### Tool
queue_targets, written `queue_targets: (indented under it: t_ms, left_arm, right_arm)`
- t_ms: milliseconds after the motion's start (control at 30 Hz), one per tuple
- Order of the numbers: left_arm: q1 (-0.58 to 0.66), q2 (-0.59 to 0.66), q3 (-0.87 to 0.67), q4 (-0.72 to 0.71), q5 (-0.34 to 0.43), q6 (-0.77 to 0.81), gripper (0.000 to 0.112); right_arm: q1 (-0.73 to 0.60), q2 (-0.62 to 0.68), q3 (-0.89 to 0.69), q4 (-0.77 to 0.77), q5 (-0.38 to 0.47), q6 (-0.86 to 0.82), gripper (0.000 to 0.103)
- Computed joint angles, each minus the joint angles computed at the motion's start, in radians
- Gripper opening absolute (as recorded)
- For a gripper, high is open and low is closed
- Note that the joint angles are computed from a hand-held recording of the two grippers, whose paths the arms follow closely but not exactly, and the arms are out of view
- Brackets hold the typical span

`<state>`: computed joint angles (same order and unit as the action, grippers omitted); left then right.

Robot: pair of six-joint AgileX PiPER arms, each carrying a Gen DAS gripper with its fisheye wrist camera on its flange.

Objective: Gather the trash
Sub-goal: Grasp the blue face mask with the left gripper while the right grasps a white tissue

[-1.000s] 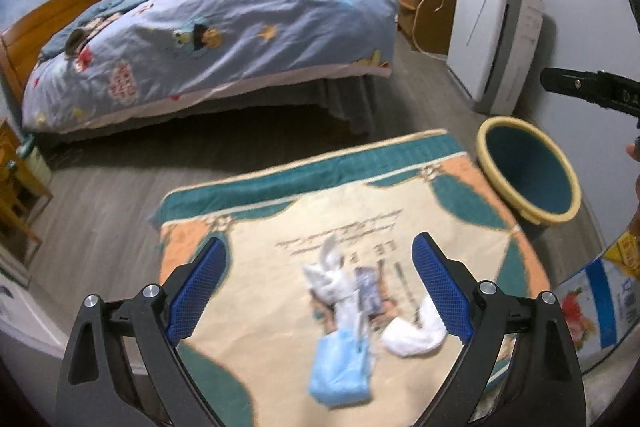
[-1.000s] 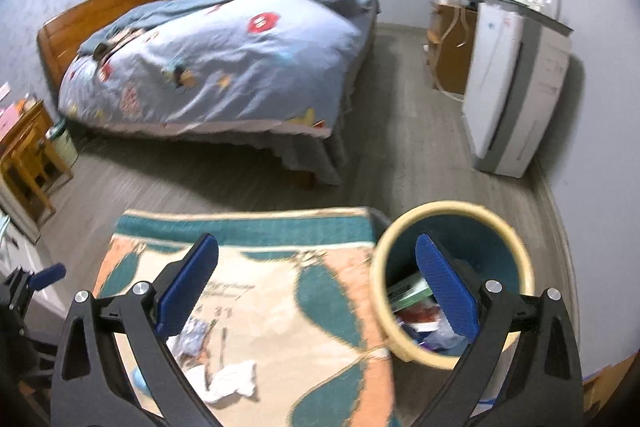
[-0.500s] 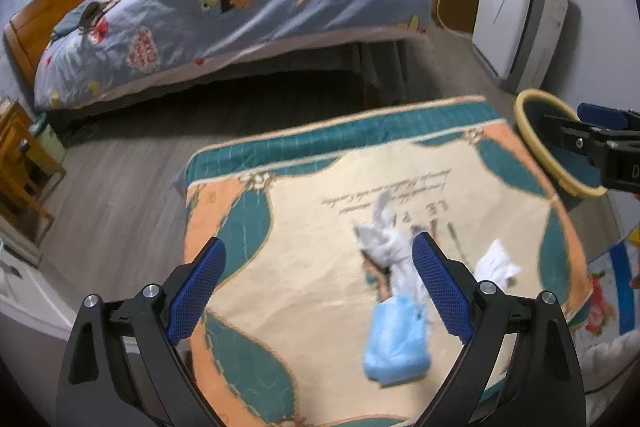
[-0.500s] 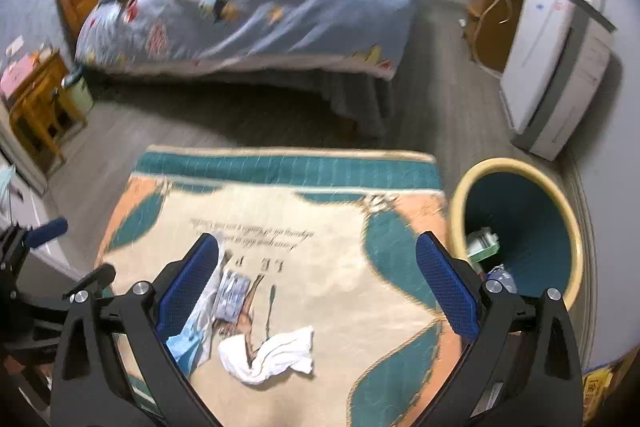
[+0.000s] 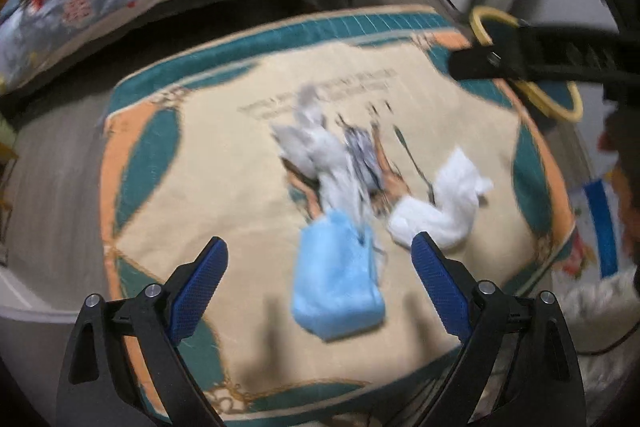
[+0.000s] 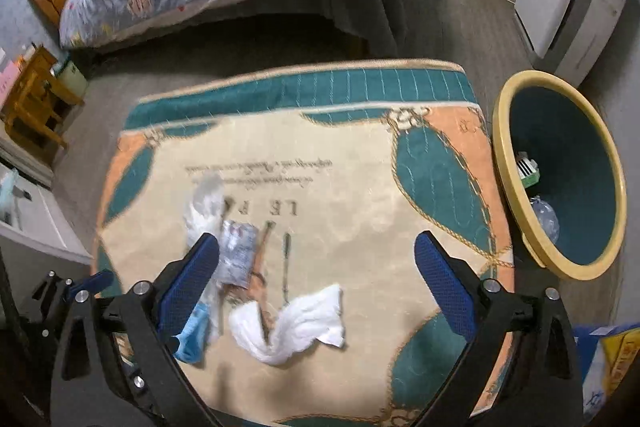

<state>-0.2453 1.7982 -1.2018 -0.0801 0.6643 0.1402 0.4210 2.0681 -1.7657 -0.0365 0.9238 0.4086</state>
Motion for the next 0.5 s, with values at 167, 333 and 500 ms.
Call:
queue_targets:
  t_ms: [167,333,500]
  left_arm:
    - [-0.022,0.075,-0.048,0.039,0.092,-0.031,0.049]
    - [-0.017,0.069,-0.05,0.042,0.101,-0.011,0.024]
    - [-0.006,0.017,-0.045,0.021,0.078,0.001,0.021]
  right_arm:
    - [0.003,0.037,0.038,0.057,0.045,0.006,0.06]
    - [0.006,0.09,0.029,0.118,0.121,-0.058,0.038]
    - [0.004,0.099,0.04,0.165,0.125,-0.12,0.002]
